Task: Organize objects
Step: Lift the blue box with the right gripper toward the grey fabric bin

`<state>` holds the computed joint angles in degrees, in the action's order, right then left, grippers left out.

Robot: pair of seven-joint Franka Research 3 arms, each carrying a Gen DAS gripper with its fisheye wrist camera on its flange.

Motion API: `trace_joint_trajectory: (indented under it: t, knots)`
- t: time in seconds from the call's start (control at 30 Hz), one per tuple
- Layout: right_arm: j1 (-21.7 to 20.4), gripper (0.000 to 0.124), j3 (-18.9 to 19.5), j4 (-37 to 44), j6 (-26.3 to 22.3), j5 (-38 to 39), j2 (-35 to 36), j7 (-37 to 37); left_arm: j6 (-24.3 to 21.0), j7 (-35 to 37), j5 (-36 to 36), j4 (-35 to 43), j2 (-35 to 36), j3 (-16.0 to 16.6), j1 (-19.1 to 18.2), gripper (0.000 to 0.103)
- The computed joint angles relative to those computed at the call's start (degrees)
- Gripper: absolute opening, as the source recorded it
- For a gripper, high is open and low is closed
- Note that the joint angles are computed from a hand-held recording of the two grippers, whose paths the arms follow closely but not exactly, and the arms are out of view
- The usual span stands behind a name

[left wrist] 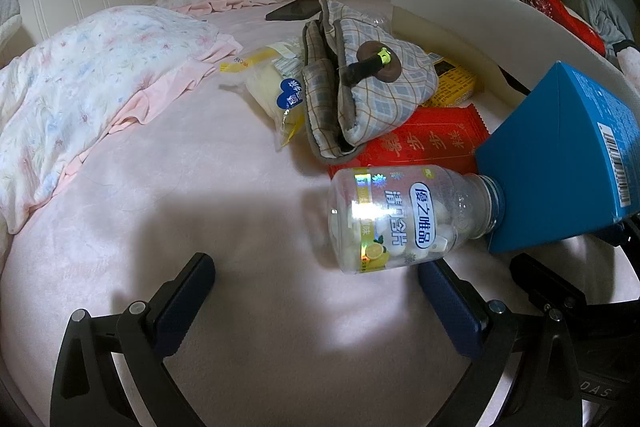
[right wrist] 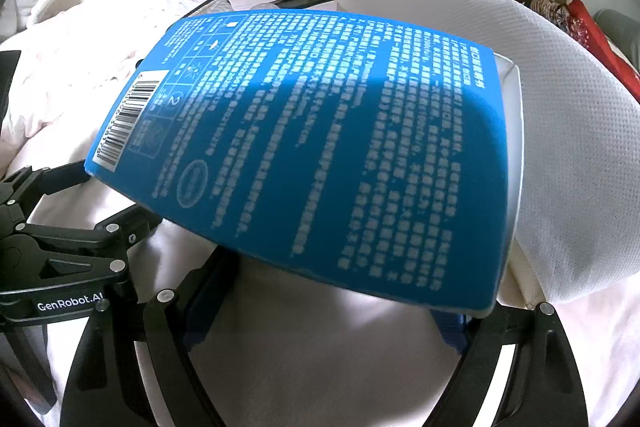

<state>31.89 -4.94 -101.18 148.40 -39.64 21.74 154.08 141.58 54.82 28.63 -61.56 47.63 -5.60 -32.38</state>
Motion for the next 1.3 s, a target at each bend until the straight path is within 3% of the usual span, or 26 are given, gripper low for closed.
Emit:
trace_joint_trajectory:
  t: [1.1, 1.17, 1.2, 1.3]
  knots:
    - [1.90, 0.088, -0.30, 4.24, -1.84, 1.03, 2.94, 0.42, 1.36, -1.92, -1.01, -1.92, -0.91, -0.60, 0.27, 0.103]
    - [1.24, 0.089, 0.79, 1.14, -1.84, 0.09, 0.55, 1.84, 0.78, -2.00, -1.36, -0.79, -0.28, -0.63, 0.27, 0.102]
    - [1.91, 0.089, -0.01, 0.95, -1.35, 1.17, 0.44, 1.10, 0.45, -1.64, -1.67, -0.35, -0.06, -0.85, 0.41, 0.102]
    - [-0.09, 0.089, 2.24, 3.31, -3.59, 7.18, 1.08, -2.55, -1.72, 1.05, -2.88, 1.24, 0.49, -1.83, 0.78, 0.100]
